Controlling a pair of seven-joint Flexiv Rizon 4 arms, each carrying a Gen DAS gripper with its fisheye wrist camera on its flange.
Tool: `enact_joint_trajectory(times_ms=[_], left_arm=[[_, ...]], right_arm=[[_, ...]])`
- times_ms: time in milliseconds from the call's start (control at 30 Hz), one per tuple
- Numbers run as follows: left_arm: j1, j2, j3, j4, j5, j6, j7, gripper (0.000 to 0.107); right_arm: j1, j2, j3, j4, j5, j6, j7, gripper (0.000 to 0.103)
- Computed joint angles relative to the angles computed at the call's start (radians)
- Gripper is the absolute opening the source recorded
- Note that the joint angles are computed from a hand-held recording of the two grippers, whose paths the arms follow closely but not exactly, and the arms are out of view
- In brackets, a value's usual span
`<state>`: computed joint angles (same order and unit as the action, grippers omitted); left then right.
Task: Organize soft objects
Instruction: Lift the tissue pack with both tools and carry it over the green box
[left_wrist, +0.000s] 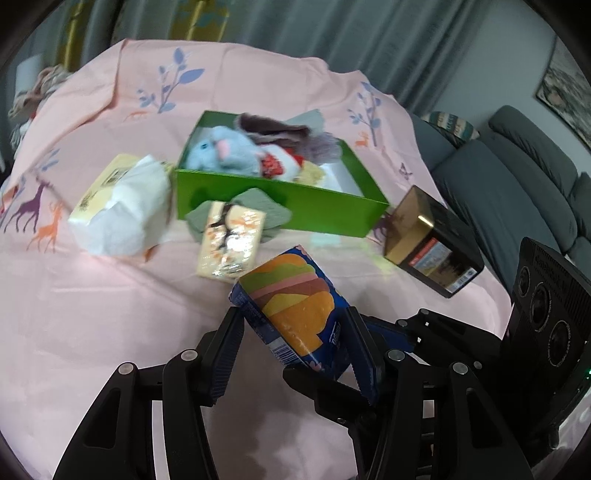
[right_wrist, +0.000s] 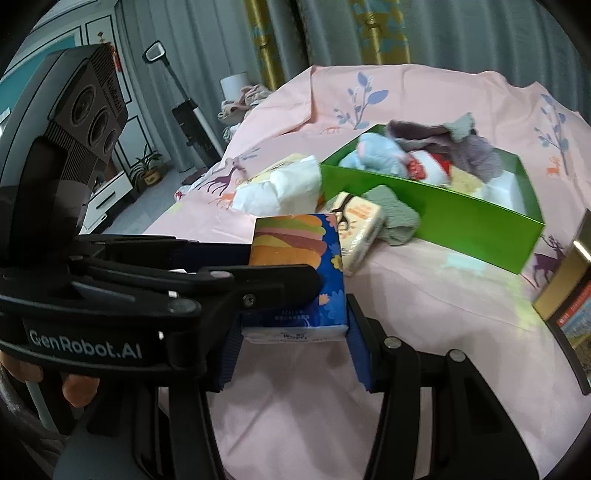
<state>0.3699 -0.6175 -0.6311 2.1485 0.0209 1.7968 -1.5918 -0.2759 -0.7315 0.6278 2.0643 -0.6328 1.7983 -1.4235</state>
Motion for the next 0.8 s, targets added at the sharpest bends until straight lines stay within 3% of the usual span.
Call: enact_joint_trajectory(times_ms=[167,333,533,800], left_arm=[[-0.04,0.008,0.001,-0.035,-0.008,-0.026,0.02,0.056],[-0.072,0.001,-0.009,-0.068,-0.02,-0.038,0.06,0.056],[-0.081,-0.033,-0.04,-0.095,-0.021,-0.045,0.107,0.056],[-0.067,-0.057,-0.067,-0.104,-0.046,-0.056,0.146,0.056]], right_arm=[[-0.017,0.029,-0.022,0.02,0.007,0.041,0.016,0.051],[0.008,0.072,-0.098,0.047,0.006,0.106,0.076,0.051],[0.065,0.12,-0.208,0.084,0.004,0.153,0.148,0.051],[0.106,0.124,-0.277,0.085,-0.044,0.173,0.216,0.051]])
